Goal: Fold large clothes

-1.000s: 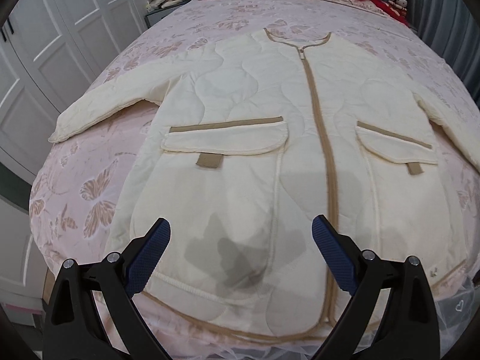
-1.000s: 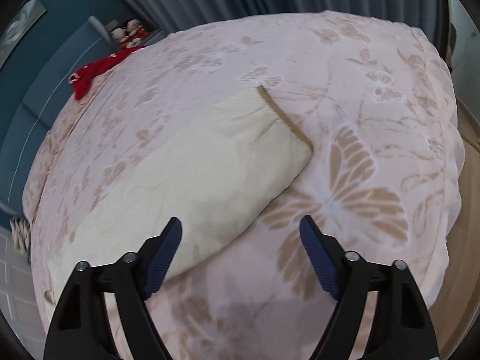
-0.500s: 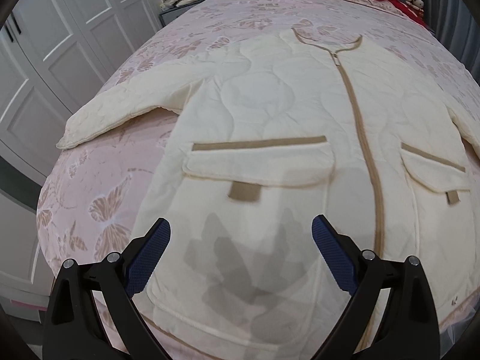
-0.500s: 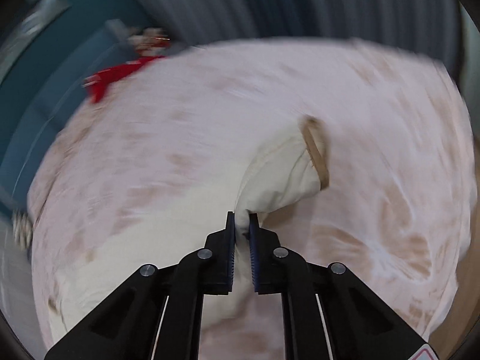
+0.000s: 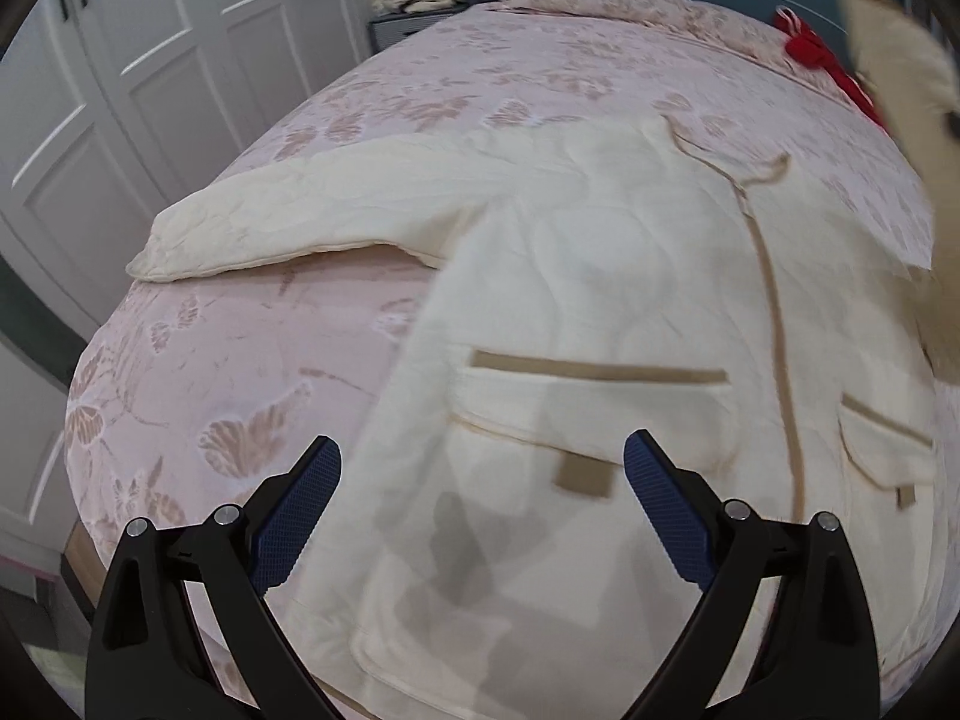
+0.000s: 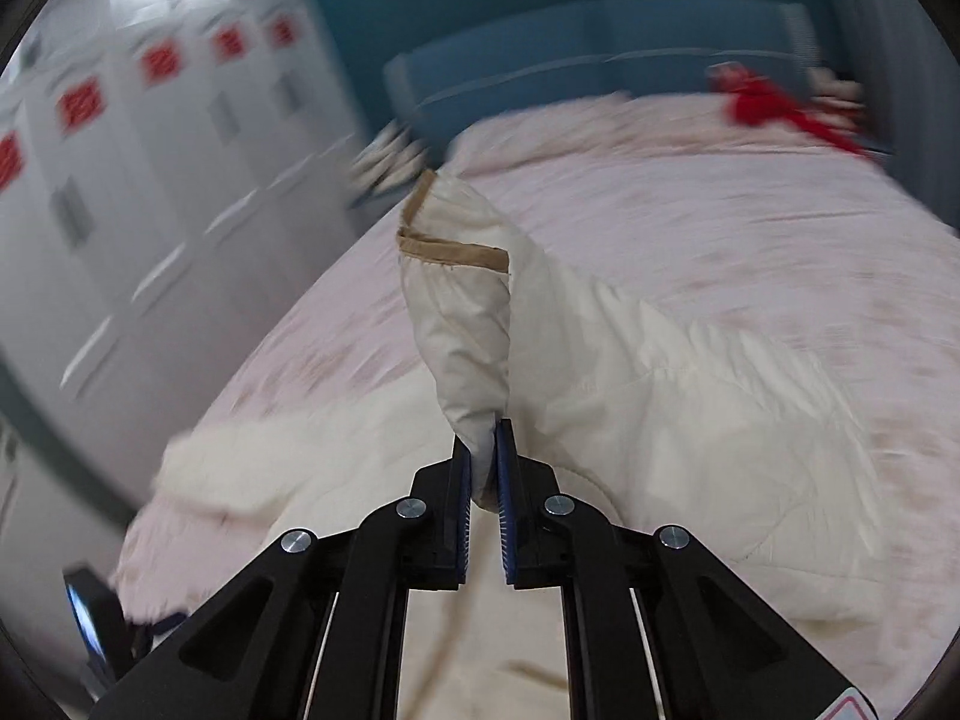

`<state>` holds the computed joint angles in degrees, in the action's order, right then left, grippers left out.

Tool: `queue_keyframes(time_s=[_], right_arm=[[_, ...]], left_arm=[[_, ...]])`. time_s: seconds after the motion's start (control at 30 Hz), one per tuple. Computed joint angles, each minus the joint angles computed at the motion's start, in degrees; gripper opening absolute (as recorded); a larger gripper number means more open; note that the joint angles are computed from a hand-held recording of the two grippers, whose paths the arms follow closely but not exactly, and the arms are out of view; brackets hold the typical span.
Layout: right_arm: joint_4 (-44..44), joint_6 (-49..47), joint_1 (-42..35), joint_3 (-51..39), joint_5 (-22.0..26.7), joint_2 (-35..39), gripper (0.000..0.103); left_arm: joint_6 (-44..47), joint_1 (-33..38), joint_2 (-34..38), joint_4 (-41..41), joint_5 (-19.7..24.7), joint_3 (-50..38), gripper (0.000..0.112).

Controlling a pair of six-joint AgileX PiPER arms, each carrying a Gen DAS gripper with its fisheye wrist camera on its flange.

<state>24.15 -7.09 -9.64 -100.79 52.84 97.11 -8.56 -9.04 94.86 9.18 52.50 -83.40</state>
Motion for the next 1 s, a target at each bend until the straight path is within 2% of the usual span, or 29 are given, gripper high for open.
queue_keyframes(time_s=[0.07, 0.13, 0.17, 0.2, 0.23, 0.33, 0.4, 0.53, 0.6, 0.67, 0.77, 0.83, 0.9, 0.93, 1.0], right_arm=[[-2.2, 2.6, 7.0, -2.2, 0.2, 4.9, 0.009], [-3.9, 4.2, 11.5, -2.6, -0.5, 8.6, 0.015], [-6.4, 5.8, 14.2, -2.1, -1.7, 10.1, 0.021], [-9.1, 7.4, 16.4, -0.2, -3.2, 10.2, 0.032], [-11.5, 8.8, 18.0, 0.5, -4.0, 10.8, 0.036], [-10.6, 8.3, 19.1, 6.8, -6.7, 8.2, 0.041], [-7.7, 7.7, 17.4, 14.5, -9.7, 2.4, 0.049], [-3.2, 7.6, 9.4, 31.4, -15.0, -10.5, 0.054], [-1.7, 8.1, 3.6, 36.5, -14.5, -14.1, 0.054], [4.0, 3.8, -5.6, 40.7, -12.7, -16.5, 0.054], [10.3, -1.3, -16.7, 42.7, -10.7, -15.9, 0.055], [15.0, -5.2, -21.9, 42.3, -9.8, -13.8, 0.055], [20.8, -8.9, -25.5, 41.6, -9.4, -10.6, 0.055], [23.1, -10.7, -27.2, 41.5, -9.2, -9.4, 0.055], [28.8, -13.6, -29.3, 40.4, -9.4, -5.8, 0.055]], left_arm=[[1.1, 1.8, 1.1, -1.6, 0.4, -1.4, 0.093], [2.5, 3.6, 2.0, -4.0, 0.5, -2.6, 0.093], [3.7, 4.5, 2.8, -5.9, 0.8, -3.5, 0.093], [4.9, 5.4, 3.5, -7.9, 1.3, -4.3, 0.093], [6.1, 6.2, 4.2, -10.1, 1.9, -5.2, 0.093], [10.7, 8.9, 7.1, -20.1, 4.0, -8.3, 0.094], [12.4, 10.2, 10.1, -27.2, 6.6, -11.1, 0.094], [10.8, 9.4, 16.2, -34.5, 8.2, -15.9, 0.094], [9.7, 8.7, 19.3, -36.7, 9.2, -18.5, 0.094], [7.0, 7.8, 22.7, -38.4, 10.4, -21.4, 0.094], [3.4, 6.3, 23.8, -37.1, 8.3, -22.5, 0.091], [1.4, 5.0, 25.4, -35.0, 8.6, -25.2, 0.075], [0.6, 4.1, 27.6, -33.5, 10.4, -29.3, 0.048], [0.2, 3.9, 28.5, -32.4, 11.2, -31.2, 0.04], [-1.5, 2.4, 29.8, -27.4, 12.2, -35.2, 0.018]])
